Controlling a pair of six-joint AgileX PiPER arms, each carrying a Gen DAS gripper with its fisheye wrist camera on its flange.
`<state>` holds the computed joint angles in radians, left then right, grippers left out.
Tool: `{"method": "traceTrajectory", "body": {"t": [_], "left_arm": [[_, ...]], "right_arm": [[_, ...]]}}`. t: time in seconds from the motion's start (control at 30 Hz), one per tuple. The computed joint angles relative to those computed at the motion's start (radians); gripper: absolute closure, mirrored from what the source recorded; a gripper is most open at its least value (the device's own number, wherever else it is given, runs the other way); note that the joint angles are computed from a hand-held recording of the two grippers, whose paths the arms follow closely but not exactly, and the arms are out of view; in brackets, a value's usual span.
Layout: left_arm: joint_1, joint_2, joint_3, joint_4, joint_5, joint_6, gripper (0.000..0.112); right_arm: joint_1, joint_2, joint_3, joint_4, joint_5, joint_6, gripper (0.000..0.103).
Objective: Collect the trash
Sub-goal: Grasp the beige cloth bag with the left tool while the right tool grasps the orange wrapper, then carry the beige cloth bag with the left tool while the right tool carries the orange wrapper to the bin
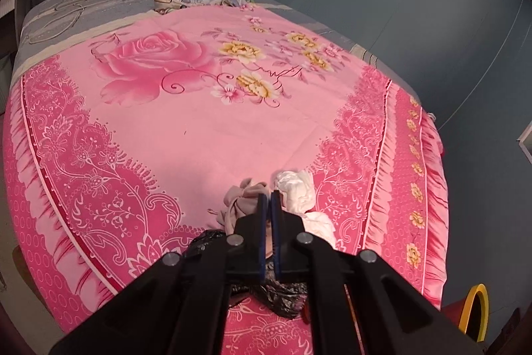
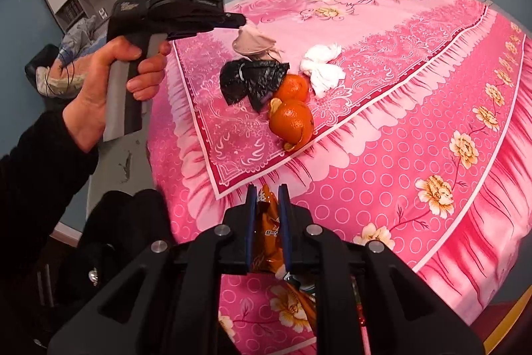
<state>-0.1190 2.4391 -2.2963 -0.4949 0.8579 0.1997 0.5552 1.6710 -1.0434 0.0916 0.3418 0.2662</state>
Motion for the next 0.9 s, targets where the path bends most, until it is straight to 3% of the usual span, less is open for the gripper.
{"method": "traceTrajectory", "body": {"t": [0.37, 0.5, 0.67, 0.9], "left_arm": [[0.003, -0.263, 0.393, -0.154, -0.181, 0.163, 0.110], [-0.003, -0.345, 0.521, -0.225, -0.219, 0.242, 0.110], [-0.011, -0.448, 0.671, -0.324, -0.271, 0.350, 0.110], [-0.027, -0.579, 0.829, -0.434, -0.314, 0.486, 0.110]], "right_arm": [[-0.045, -0.160, 0.061, 0.313, -0.005, -0.246, 0.091], [-0.044, -0.211, 0.078, 0.337, 0.010, -0.246, 0.091], [-0.030, -0.279, 0.098, 0.310, 0.028, -0.196, 0.090], [0.035, -0.408, 0.113, 0.079, 0.068, 0.042, 0.090]]}}
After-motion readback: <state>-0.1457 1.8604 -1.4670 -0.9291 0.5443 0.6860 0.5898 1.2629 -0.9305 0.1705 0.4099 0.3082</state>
